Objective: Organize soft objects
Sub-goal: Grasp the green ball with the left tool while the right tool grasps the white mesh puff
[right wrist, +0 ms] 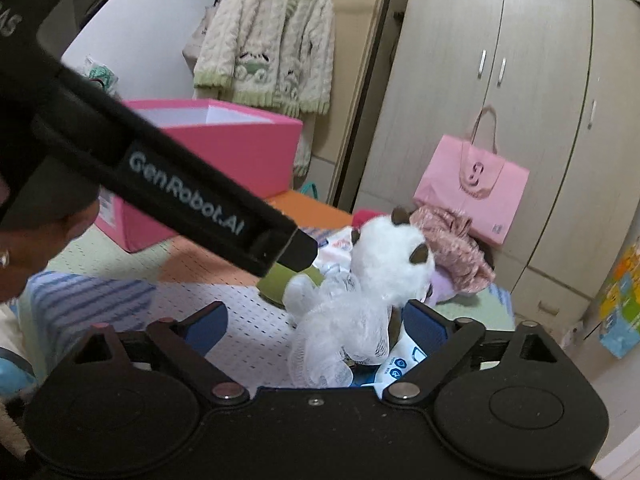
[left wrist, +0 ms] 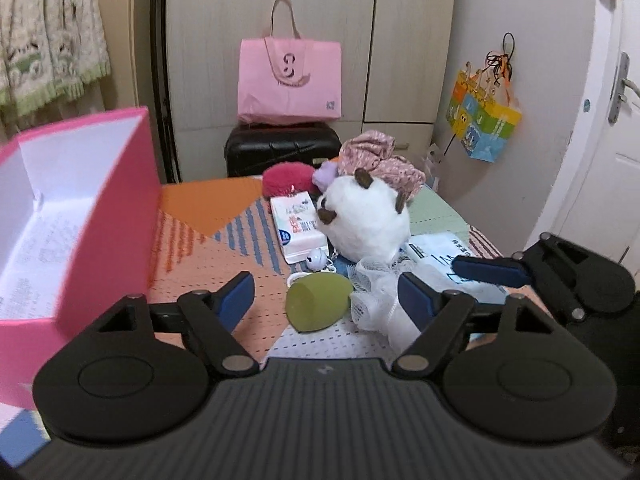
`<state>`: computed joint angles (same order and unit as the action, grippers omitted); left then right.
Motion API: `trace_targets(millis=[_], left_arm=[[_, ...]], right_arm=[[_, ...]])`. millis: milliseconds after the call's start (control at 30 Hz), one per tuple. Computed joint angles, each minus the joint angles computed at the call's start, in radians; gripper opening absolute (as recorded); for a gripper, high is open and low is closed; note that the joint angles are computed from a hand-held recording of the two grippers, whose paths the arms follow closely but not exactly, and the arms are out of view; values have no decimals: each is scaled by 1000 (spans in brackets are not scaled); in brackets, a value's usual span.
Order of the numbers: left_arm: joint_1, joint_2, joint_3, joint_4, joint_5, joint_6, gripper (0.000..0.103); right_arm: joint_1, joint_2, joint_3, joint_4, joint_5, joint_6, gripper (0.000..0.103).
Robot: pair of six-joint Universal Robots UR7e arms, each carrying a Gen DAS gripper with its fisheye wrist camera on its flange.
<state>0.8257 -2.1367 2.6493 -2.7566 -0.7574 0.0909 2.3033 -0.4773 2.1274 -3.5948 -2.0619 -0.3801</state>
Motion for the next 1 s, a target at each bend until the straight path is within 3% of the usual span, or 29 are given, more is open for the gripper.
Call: trace_targets(millis=[200,300,333,467,633,700,1000], left_arm=[[167,167,-64,-144,-135,18,66],[213,198,-79,-158,-176,11,57],[234,204,-86,-153,-204,4,54],[312,225,-114,-130,-306,-63,53],[304,237,-92,-188,-292,-59,52],[295,229,-86,-189,-287,-67,46],[242,144,-56,-164,-235,-79,41]], right_arm=[[-39,24,-26,40,7,22,85],[-45,33,-36,55,-9,35,71],[-47,32,-39,69,-12,45,62],[-51,28,-52,111,-6,88,54],[-31,51,-60,86,-44,95,52],[-23,59,-62,73,-59,89,51],[-19,46,-42,43,-24,120,50]])
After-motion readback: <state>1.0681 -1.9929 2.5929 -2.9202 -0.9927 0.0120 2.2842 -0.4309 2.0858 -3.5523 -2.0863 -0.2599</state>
